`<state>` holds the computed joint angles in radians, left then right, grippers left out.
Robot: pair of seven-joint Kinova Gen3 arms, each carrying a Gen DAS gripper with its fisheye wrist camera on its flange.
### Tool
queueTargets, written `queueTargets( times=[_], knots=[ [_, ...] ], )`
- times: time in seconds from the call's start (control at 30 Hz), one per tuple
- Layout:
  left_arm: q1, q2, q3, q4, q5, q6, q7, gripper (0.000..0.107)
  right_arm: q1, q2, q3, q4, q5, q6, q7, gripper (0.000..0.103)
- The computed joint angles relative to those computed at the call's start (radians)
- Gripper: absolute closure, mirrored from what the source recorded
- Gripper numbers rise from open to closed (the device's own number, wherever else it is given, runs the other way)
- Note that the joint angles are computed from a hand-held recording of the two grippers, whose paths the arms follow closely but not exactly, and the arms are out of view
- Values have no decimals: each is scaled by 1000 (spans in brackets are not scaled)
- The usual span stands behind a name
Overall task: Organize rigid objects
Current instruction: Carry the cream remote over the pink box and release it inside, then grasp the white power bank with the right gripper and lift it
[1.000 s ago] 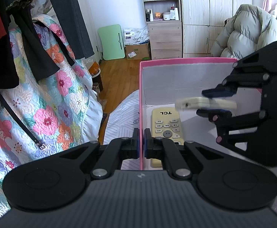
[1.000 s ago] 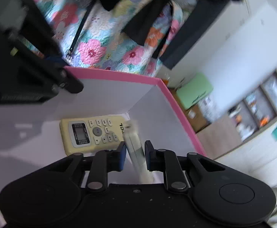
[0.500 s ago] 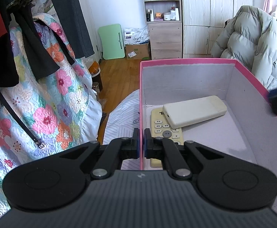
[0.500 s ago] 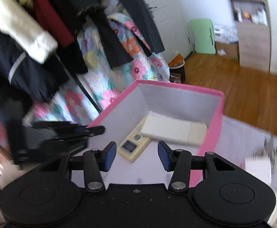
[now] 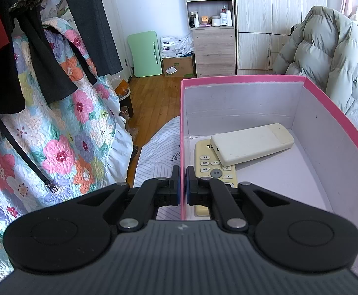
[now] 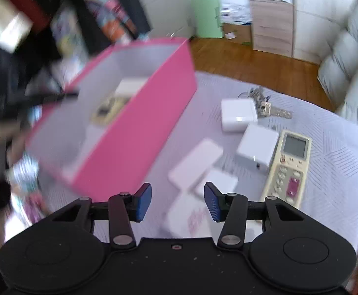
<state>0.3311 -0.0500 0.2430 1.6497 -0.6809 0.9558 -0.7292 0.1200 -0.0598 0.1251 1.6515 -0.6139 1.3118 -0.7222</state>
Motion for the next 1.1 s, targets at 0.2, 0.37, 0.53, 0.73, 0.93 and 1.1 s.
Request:
queueTargets(
  times=[0.2,0.37,0.53,0.73,0.93,1.1],
  knots=[
    [-7,-7,-4,2,8,-6,-7,104,-34,-40,-28,43,166,-41,161,36],
    [-13,-8,-3,-2,12,-2,-20,104,-70,-12,-33,67,243,-111,245,36],
    [-6,-2,5,-8,2,17,-15,104,-60,83,-49,-14,241,-47,327,29],
    [-3,-4,1,-6,6,9,-3,104,-37,165,-93,-62,227,-5,233,25],
    [-2,-3,3,-7,6,12,-8,104,-16,130,-72,-33,148,-11,93,36],
    [-2,-4,2,-6,5,13,-12,104,-24,60,-76,35,139,-90,86,37]
  ],
)
